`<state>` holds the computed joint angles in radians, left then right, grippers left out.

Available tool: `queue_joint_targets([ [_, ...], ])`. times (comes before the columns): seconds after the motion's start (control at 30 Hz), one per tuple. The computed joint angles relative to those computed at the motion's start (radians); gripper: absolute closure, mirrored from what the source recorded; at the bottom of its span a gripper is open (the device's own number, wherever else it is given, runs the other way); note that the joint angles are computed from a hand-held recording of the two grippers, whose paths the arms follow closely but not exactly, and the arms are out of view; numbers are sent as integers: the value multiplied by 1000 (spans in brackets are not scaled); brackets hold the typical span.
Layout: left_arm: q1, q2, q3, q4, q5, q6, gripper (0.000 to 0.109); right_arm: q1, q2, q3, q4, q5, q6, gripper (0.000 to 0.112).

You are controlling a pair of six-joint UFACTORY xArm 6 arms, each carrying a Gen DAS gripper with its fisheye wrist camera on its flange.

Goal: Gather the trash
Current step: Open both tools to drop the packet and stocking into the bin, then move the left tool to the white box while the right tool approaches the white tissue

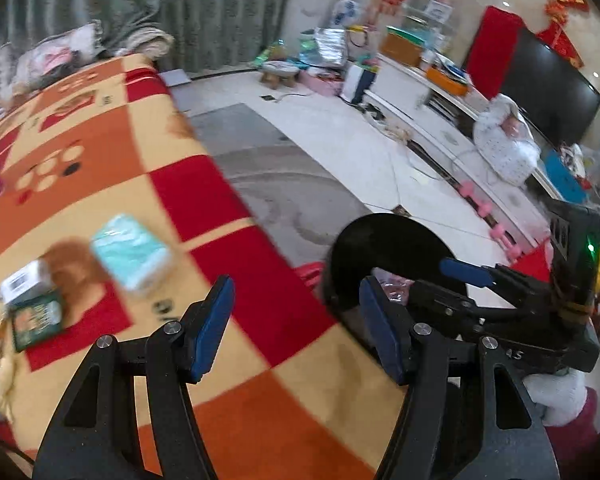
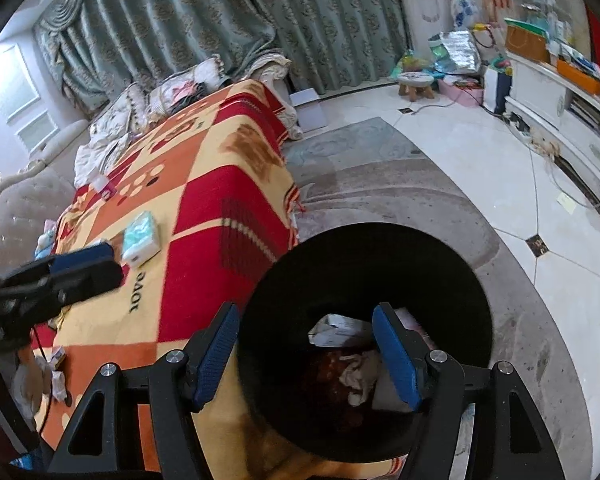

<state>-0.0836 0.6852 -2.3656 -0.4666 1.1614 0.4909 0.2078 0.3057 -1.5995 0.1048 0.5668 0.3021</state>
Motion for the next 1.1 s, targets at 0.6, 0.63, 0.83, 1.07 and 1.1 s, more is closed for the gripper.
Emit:
queue_joint_targets([
  [0.6,250,-300,449,15,-133,163,45,173,159,-264,22,115,-86,46],
  [0.63,268,-306,457,7,-126,176,45,183,177,-293,26,134,-93,46],
  [0.83,374,-352,513,-30,-39,263,45,244,252,-417,32,207,-131,46],
  [1.07,401,-456,729,118,-185,334,45,282,367,-597,62,314,-163,46],
  [1.1,411,-449,731,129,-179,328,45,289,395,-642,72,338,-172,45],
])
